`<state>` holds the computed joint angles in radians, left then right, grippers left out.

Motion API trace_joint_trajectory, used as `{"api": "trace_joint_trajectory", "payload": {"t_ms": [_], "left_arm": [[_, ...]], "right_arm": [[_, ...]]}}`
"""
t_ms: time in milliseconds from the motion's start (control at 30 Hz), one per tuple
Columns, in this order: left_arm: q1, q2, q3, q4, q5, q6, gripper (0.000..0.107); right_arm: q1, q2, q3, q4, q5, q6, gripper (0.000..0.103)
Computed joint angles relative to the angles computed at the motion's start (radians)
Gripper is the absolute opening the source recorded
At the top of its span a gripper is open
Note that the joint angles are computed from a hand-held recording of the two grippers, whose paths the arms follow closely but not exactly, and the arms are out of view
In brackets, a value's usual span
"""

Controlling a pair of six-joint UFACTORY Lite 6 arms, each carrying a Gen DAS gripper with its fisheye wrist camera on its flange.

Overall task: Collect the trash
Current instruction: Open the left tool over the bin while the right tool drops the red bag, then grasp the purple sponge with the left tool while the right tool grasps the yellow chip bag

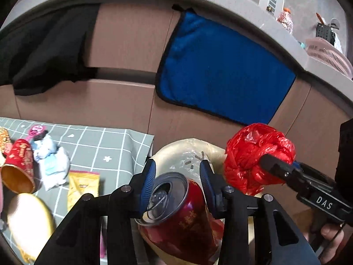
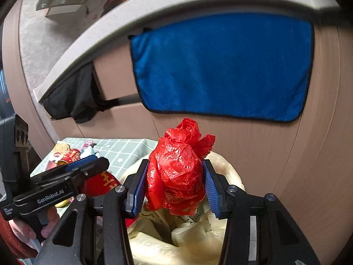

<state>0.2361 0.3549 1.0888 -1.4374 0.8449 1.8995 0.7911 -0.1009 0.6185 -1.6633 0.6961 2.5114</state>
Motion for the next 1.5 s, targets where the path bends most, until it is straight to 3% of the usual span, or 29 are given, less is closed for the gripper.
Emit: {"api": "trace_joint_trajectory", "payload": {"t_ms": [200,433,600,700,833,1000,1133,1333,1500], "left_arm": [[-0.078,0.127,0.106,0.042,-0.061,-0.100,0.041],[-0.082,0.152,0.217,0.111,0.033,-0.242,0.041],[-0.041,0.128,0.244,0.158,0.074,-0.295,0.042],[0.004,0.113,0.244,0.207,0.117,-0.305,0.042],[0.077,0.073,0.177,0.206,0.125,-0.252,0.042],[0.188,0.092,0.165,0.257,0.172,-0.259,0.042],[0.290,0.089,0.172,0.278,0.178,-0.248,0.042],[0.463,0.100,0.199,0.250,0.192,-0.122,0.042],[0.597,0.206,0.344,0.219,0.207,-0.096,0.042]], "right_arm": [[-0.065,0.047,-0.023,-0.102,-0.043,0.112,0.044],[-0.099,0.110,-0.032,-0.202,-0.082,0.235,0.045],[-0.085,0.274,0.034,-0.283,-0.141,0.342,0.045],[-0.067,0.325,0.079,-0.230,-0.152,0.289,0.046],[-0.043,0.273,0.066,-0.196,-0.140,0.251,0.051],[0.081,0.199,0.091,0.028,0.008,0.043,0.053],[0.132,0.190,0.138,0.063,0.029,-0.020,0.053],[0.186,0.326,0.343,0.156,-0.002,-0.208,0.053],[0.208,0.474,0.550,0.153,-0.057,-0.270,0.053]]}}
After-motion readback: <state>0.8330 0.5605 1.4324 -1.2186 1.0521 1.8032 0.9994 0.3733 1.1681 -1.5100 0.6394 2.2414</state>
